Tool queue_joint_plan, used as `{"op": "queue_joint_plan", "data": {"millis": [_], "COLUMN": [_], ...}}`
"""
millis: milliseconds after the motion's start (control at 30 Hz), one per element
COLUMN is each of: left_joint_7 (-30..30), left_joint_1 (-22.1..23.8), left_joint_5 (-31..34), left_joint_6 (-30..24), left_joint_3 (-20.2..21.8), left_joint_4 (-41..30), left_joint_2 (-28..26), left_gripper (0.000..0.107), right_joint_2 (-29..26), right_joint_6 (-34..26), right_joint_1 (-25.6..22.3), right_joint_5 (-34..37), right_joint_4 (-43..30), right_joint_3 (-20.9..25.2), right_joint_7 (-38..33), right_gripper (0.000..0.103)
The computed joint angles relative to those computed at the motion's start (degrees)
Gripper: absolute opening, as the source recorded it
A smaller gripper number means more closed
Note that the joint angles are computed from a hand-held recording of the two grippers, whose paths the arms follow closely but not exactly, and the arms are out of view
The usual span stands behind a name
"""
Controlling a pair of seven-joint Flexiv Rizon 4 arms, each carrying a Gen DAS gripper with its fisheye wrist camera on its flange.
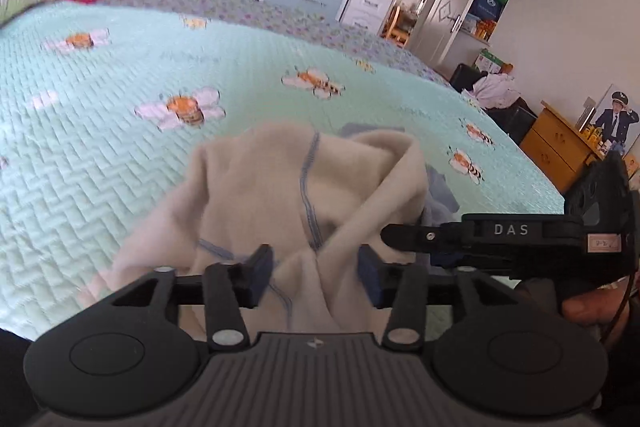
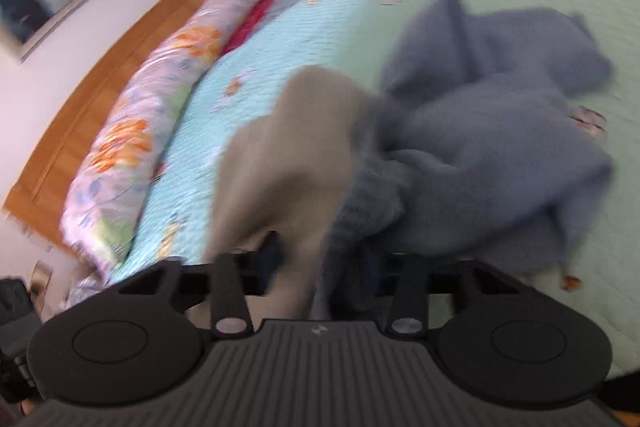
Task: Fold clothes
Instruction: 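Grasp the blue-grey garment with the right gripper while the left gripper holds the sweatshirt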
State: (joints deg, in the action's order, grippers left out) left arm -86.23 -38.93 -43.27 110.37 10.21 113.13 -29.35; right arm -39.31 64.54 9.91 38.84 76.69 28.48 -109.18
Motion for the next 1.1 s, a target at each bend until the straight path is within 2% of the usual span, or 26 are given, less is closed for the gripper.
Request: {"op": "queue_joint_plan", "data": {"millis": [33, 67, 100, 133, 167, 267, 333, 367, 433, 467, 500, 633, 667, 733, 800, 833, 867, 900, 933, 967, 1000, 1033, 1100], "left_joint_7": [-2.7, -5.5, -6.0, -3.8, -2.6, -3.1, -3.6, -4.2, -6.5, -7.9, -9.4, -13.7, -13.7, -13.3, -13.3, -13.5, -13.6, -13.7, -14.0, -14.8, -15.6, -15.3, -14.3], "left_joint_1": [1.7, 5.0, 7.7, 8.9, 8.8, 7.3, 6.9, 5.1, 1.4, 0.0, 0.1, 3.7, 3.6, 1.9, 0.3, -0.3, -2.0, -3.8, -5.5, -6.7, -8.0, -8.5, -5.4], "left_joint_5": [4.4, 9.2, 11.2, 9.4, 8.3, 9.5, 10.7, 10.3, 9.0, 8.5, 8.5, 11.4, 11.9, 11.7, 11.6, 11.7, 11.8, 12.0, 12.3, 12.4, 12.2, 11.3, 12.9], "left_joint_6": [0.1, 0.6, 1.5, 1.9, 1.7, -2.4, -5.0, -6.0, -8.1, -9.2, -8.9, -4.5, -4.2, -5.1, -6.5, -7.2, -7.8, -8.5, -9.1, -8.5, -7.9, -6.7, -4.2], "left_joint_3": [-0.7, -3.2, -6.3, -8.5, -9.0, -6.5, -5.5, -3.1, 1.9, 4.0, 4.3, 0.8, 0.9, 2.7, 4.5, 5.3, 7.7, 10.4, 13.0, 15.3, 17.7, 19.0, 16.4], "left_joint_4": [0.5, 0.9, 1.2, 1.1, 0.5, -1.2, -2.2, -3.0, -4.3, -4.8, -4.4, -2.0, -1.9, -2.4, -3.1, -3.4, -4.0, -4.6, -5.3, -5.8, -6.3, -6.7, -7.2], "left_joint_2": [0.7, 1.3, 1.6, 1.3, 0.8, -0.7, -1.6, -2.6, -4.2, -4.9, -4.8, -3.1, -2.9, -3.0, -3.4, -3.6, -3.9, -4.2, -4.5, -4.6, -4.7, -4.7, -3.5], "left_gripper": [0.061, 0.063, 0.069, 0.071, 0.071, 0.071, 0.071, 0.070, 0.057, 0.039, 0.027, 0.022, 0.022, 0.022, 0.022, 0.022, 0.022, 0.021, 0.020, 0.019, 0.018, 0.018, 0.018], "right_joint_2": [-0.3, -0.6, -0.9, -1.0, -1.0, 0.3, 0.6, 0.6, 0.9, 1.1, 1.2, 0.9, 0.6, -0.3, -2.7, -4.0, -5.1, -6.1, -6.1, -6.3, -5.7, -5.5, -4.9], "right_joint_6": [-0.5, -1.2, -2.1, -3.1, -4.2, -3.5, -2.3, -2.3, -1.8, -0.2, 1.5, 4.3, 4.6, 3.1, 0.1, -1.5, -0.3, 0.9, 5.1, 9.3, 16.2, 22.8, 32.3], "right_joint_1": [-1.0, -1.7, -2.2, -1.7, -1.1, 2.1, 1.3, 0.6, -1.0, -1.0, -1.0, 0.7, 1.2, 5.3, 6.4, 6.7, 6.3, 6.0, 6.3, 6.7, 7.6, 8.6, 7.9], "right_joint_5": [1.3, 2.7, 4.2, 4.7, 5.1, 3.2, 4.6, 5.4, 6.8, 7.2, 7.3, 2.7, 1.0, -5.9, -8.3, -9.6, -10.0, -10.5, -11.3, -12.2, -13.1, -14.0, -15.7], "right_joint_4": [-1.1, -2.4, -3.7, -4.7, -5.6, -4.2, -3.0, -2.9, -2.6, -2.0, -1.4, 0.3, 0.7, 0.9, -1.4, -2.7, -3.9, -5.1, -5.3, -5.8, -5.0, -4.9, -3.5], "right_joint_3": [2.2, 4.2, 5.7, 5.7, 5.6, 1.4, 0.9, 0.8, 0.5, -0.4, -1.2, -5.7, -6.4, -11.4, -12.7, -13.1, -12.1, -11.2, -11.1, -11.1, -11.9, -12.9, -11.1], "right_joint_7": [-2.8, -5.7, -8.2, -9.3, -10.3, -8.8, -8.5, -7.9, -7.2, -6.2, -5.0, 4.7, 6.8, 16.7, 22.9, 25.8, 25.5, 25.1, 24.3, 23.6, 22.6, 21.7, 17.9], "right_gripper": [0.039, 0.039, 0.039, 0.039, 0.039, 0.049, 0.050, 0.050, 0.054, 0.058, 0.064, 0.066, 0.066, 0.066, 0.066, 0.063, 0.056, 0.027, 0.015, 0.012, 0.004, 0.004, 0.004]}}
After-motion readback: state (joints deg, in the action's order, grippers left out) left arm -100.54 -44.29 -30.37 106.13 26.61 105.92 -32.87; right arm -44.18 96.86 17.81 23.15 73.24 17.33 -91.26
